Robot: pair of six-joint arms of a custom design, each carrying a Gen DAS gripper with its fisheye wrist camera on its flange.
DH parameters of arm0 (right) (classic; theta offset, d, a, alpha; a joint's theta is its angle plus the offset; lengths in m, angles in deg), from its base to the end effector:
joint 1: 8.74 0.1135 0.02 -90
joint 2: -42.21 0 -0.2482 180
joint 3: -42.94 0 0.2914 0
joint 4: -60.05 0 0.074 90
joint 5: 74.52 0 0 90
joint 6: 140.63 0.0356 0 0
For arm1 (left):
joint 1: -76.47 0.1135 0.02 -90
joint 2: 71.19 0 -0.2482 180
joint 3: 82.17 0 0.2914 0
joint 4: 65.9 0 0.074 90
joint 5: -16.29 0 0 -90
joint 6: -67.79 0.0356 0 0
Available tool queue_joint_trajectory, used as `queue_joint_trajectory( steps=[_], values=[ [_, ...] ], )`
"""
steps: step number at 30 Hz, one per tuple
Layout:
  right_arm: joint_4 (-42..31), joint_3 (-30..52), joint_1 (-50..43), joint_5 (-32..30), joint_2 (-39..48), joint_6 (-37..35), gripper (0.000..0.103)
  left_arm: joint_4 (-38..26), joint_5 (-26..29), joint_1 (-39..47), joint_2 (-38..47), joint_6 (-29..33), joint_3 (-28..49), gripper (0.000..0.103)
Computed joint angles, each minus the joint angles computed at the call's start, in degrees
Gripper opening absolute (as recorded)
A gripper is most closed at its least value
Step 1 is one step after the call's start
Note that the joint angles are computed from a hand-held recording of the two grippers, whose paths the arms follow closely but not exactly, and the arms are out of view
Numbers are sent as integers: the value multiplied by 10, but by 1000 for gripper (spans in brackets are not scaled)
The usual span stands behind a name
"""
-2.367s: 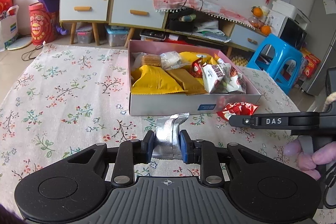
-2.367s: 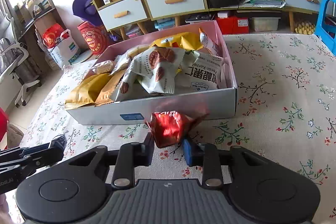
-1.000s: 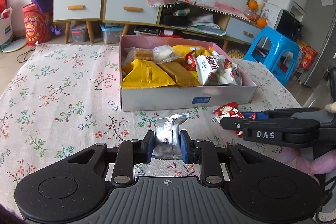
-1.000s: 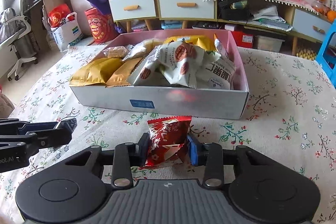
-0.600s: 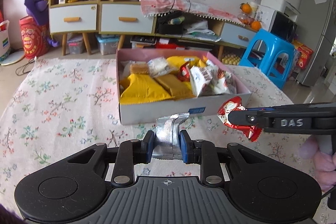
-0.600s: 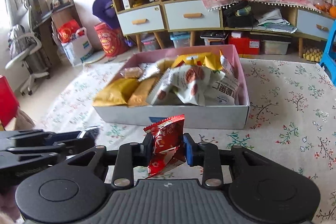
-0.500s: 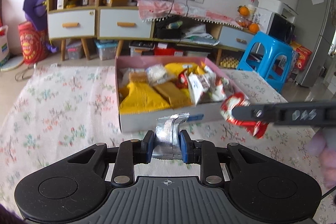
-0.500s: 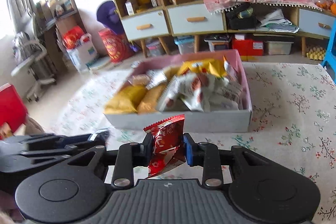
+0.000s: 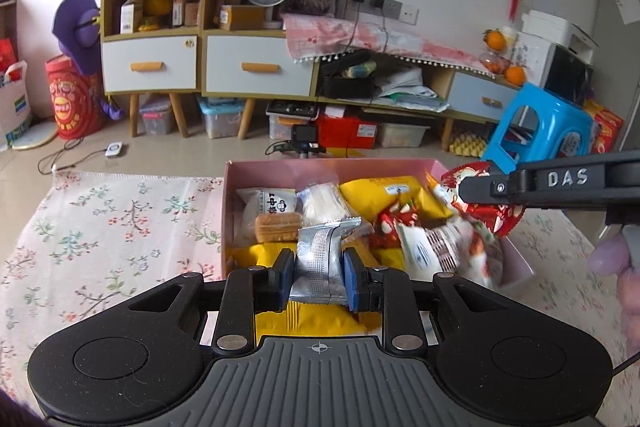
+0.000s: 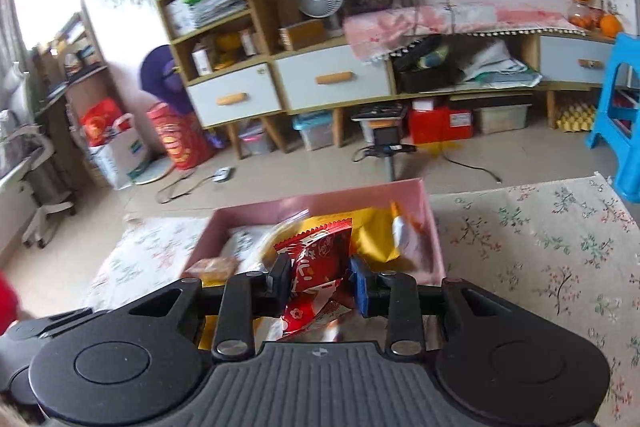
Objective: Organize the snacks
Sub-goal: 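Lower the silver packet into the box with left gripper while right gripper drops the candy pack in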
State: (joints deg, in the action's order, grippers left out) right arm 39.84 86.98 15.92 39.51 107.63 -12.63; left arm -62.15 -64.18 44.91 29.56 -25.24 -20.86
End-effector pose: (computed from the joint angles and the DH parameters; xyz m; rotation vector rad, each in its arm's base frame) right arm 0.2494 0.0985 0.1623 0.4676 2.1749 0.1150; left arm 0.3207 -0.2039 0.1086 0.6420 2.1381 -0.5176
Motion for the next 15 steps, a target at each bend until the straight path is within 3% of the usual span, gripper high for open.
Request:
queue_joint_trajectory(
  steps=[6, 7, 8, 10, 15],
  values=[
    [13, 11, -12, 13, 47, 5, 27, -6, -16, -7, 24, -3, 24, 27],
    [13, 8, -11, 18, 45, 8, 33, -5, -18, -6, 20, -4, 20, 34],
    [12, 2, -8, 21, 37, 13, 39, -1, -18, -6, 16, -3, 14, 49],
    [13, -12, -4, 24, 20, 23, 52, 13, -18, -5, 5, 6, -1, 63],
    [-17, -32, 24, 52, -24, 39, 68, 15, -17, -6, -40, 31, -43, 79]
  ],
)
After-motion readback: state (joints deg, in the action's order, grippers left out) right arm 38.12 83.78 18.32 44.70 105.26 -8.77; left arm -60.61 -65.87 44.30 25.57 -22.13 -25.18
